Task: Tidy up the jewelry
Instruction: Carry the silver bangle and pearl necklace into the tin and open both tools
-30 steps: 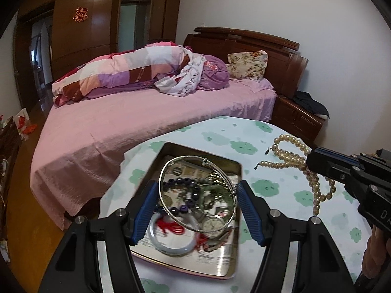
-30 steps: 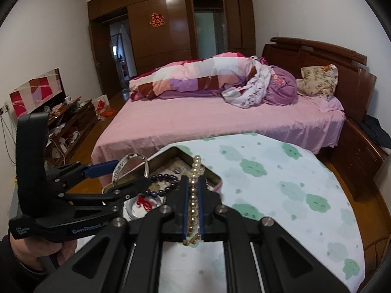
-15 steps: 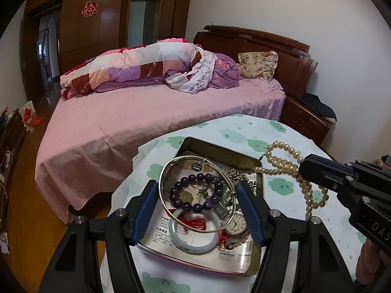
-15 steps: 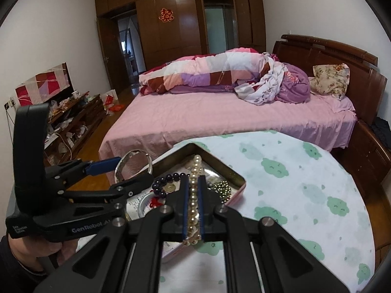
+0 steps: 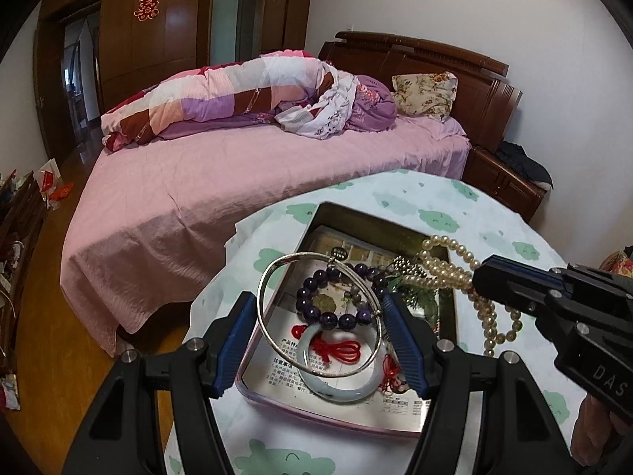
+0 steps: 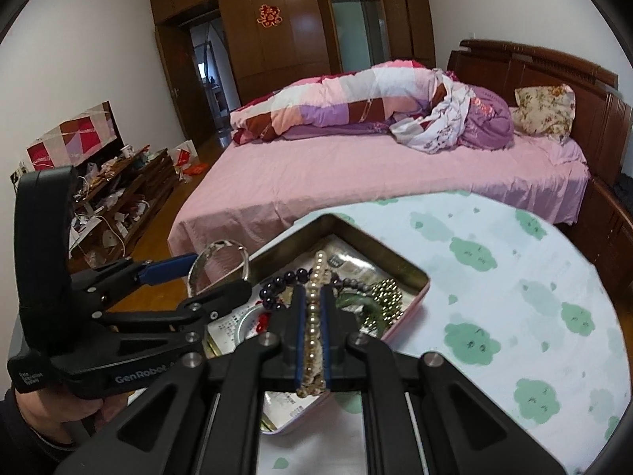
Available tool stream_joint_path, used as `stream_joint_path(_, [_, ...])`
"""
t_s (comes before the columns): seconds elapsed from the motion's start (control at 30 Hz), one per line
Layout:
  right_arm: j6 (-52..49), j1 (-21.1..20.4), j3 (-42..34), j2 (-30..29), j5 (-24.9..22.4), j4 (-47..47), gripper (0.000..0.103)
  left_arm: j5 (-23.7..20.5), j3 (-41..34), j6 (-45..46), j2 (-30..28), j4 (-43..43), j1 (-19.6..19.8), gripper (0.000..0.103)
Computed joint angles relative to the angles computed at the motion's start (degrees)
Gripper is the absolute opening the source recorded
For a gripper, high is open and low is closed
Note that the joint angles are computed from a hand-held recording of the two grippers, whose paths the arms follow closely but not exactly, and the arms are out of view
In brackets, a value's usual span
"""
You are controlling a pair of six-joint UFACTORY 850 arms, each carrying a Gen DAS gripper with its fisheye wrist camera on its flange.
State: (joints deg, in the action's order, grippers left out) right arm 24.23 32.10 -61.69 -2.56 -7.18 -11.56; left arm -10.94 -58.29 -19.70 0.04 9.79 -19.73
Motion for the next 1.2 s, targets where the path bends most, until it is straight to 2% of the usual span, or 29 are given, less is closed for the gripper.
stream_joint_path(0.3, [-6.72, 0.33, 0.60, -1.08, 0.14, 8.71, 0.009, -0.61, 0.18, 6.62, -0.87, -5.60, 0.10, 0.066])
stream_joint_path(0.67, [-10.28, 0.43, 1.05, -1.88, -0.61, 13.84, 0.009, -1.40, 0.48, 12.58, -1.77, -10.86, 0.16, 0.066])
stream_joint_path(1.03, [-21.16, 0.02, 0.90, -3.01, -2.06, 24.49, 0.009, -2.91, 0.07, 13.37, -2.78, -11.55, -0.02, 0.067])
stream_joint_path(1.1, [-19.79, -0.02, 1.48, -2.51, -1.19, 23.45, 0.013, -3.08, 0.13, 14.17, -2.49, -12.74, 0.08, 0.067])
stream_joint_path(1.13, [-22.00, -0.17, 1.73, -2.29, -0.84, 25.93, 0.017, -3.29, 0.17, 15.39, -2.26, -14.11, 0.23, 0.069])
stream_joint_path(1.17, [-24.96, -0.44, 1.83, -2.07, -1.01, 29.29, 0.025, -3.39, 0.34, 15.90, -1.93, -14.87, 0.32, 0.069])
stream_joint_path(1.2, [-25.60, -0.53, 1.93, -1.91, -0.97, 30.26, 0.028, -3.48, 0.52, 16.17, -1.50, -15.49, 0.41, 0.069])
